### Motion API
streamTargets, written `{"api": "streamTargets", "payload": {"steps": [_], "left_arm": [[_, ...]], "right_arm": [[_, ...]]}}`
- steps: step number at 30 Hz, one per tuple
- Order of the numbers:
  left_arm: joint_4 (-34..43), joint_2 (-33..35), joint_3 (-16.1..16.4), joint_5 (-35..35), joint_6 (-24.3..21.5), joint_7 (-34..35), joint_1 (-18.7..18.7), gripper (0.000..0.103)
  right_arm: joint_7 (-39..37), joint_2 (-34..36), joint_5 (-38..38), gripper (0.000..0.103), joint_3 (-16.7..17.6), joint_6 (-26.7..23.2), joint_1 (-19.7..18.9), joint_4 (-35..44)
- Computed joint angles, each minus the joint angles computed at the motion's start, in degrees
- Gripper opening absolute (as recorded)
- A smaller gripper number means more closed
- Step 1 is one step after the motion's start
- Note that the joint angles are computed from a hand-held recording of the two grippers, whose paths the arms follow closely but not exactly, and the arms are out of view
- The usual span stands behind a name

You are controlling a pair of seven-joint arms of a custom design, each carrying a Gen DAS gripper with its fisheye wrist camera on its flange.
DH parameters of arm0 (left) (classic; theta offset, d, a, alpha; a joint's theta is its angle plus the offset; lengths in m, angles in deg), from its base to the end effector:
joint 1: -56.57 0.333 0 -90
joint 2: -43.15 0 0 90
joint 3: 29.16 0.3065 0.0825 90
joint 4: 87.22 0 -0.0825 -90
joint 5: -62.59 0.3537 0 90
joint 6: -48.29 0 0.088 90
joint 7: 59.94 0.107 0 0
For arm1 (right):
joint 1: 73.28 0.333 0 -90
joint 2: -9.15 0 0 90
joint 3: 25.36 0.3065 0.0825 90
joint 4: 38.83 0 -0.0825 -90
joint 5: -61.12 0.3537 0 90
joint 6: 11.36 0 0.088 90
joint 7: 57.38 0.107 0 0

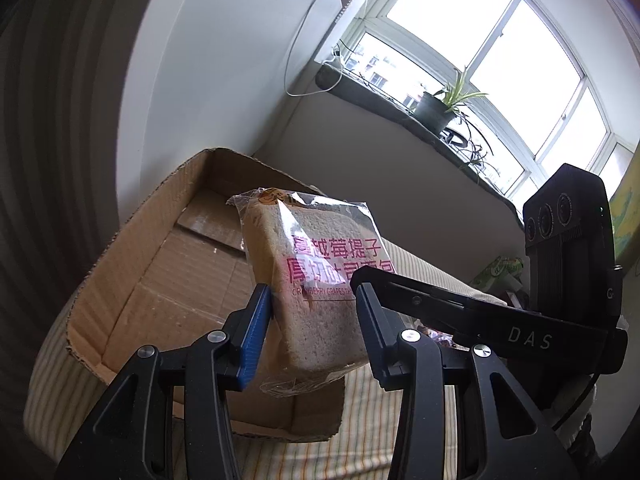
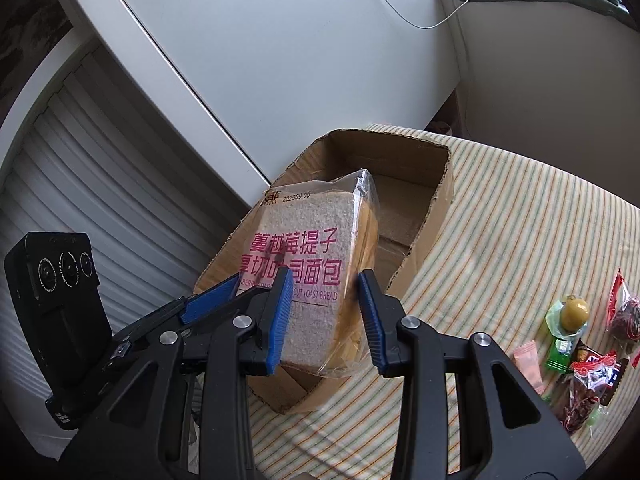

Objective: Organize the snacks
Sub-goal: 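Carry the bread bag with the left tool into the cardboard box and release, then grasp the red pastry bag with the left tool while the right tool grasps the Snickers bar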

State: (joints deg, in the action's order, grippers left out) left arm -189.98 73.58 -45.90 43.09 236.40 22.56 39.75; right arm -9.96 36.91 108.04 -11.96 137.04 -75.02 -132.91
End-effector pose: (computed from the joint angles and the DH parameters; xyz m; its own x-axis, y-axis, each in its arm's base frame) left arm 0.5975 -0.3144 0.3868 -0.1849 -0.8606 0.4745 -0.7051 -0.2202 -0.6740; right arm 0.6754 0.1003 0.3937 0.3812 -0.8311 -0.4049 -0.8057 -0.0839 -0.5863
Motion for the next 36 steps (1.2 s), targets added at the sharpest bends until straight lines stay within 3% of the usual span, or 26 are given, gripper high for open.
{"api": "streamTargets", "payload": {"steps": [3,6,9,12,17,20,24,30,34,36], "left_arm": [[-0.4,-0.3,1.4,-0.3,-0.2,-0.6,-0.7,0.041],[0.3,-0.4,6.8,-0.9,-1.0,-2.6,-5.4,0.041],[0.4,-0.6,14.4,-0.7,-0.7,-4.9,-11.8,0.041],[-0.2,-1.0,16.5,-0.5,0.5,-5.5,-13.6,0.041],[0.4,-0.7,13.4,0.2,1.9,-3.6,-12.0,0.041],[2.4,0.3,12.7,0.7,0.6,-2.5,-12.3,0.044],[4.7,1.5,9.4,1.8,-1.0,-1.4,-10.7,0.044],[8.3,3.6,9.8,3.9,-4.2,-1.7,-12.8,0.049],[10.5,5.8,3.5,4.3,-5.3,0.1,-8.9,0.051],[11.8,6.8,3.3,4.6,-5.9,0.4,-9.6,0.051]], "right_arm": [[1.4,1.3,-1.0,0.036,-0.2,-0.9,0.4,1.5],[2.4,1.0,-2.4,0.041,-0.7,1.5,1.0,0.7],[0.7,-0.7,-0.9,0.049,0.4,3.1,-0.4,-1.4],[-0.2,-2.7,0.0,0.051,0.2,5.1,-0.9,-3.7],[-3.2,-7.2,2.7,0.051,-0.9,7.3,-1.9,-9.0],[-4.6,-10.1,4.3,0.051,-2.5,9.0,-2.3,-12.5],[-5.7,-13.8,6.7,0.051,-5.2,10.1,-2.9,-16.3],[-5.3,-18.2,5.7,0.054,-9.8,14.2,-2.8,-22.0],[-4.8,-20.9,4.2,0.059,-12.2,18.0,-3.2,-26.3],[-3.2,-21.9,2.1,0.059,-13.4,20.4,-3.4,-28.4]]}}
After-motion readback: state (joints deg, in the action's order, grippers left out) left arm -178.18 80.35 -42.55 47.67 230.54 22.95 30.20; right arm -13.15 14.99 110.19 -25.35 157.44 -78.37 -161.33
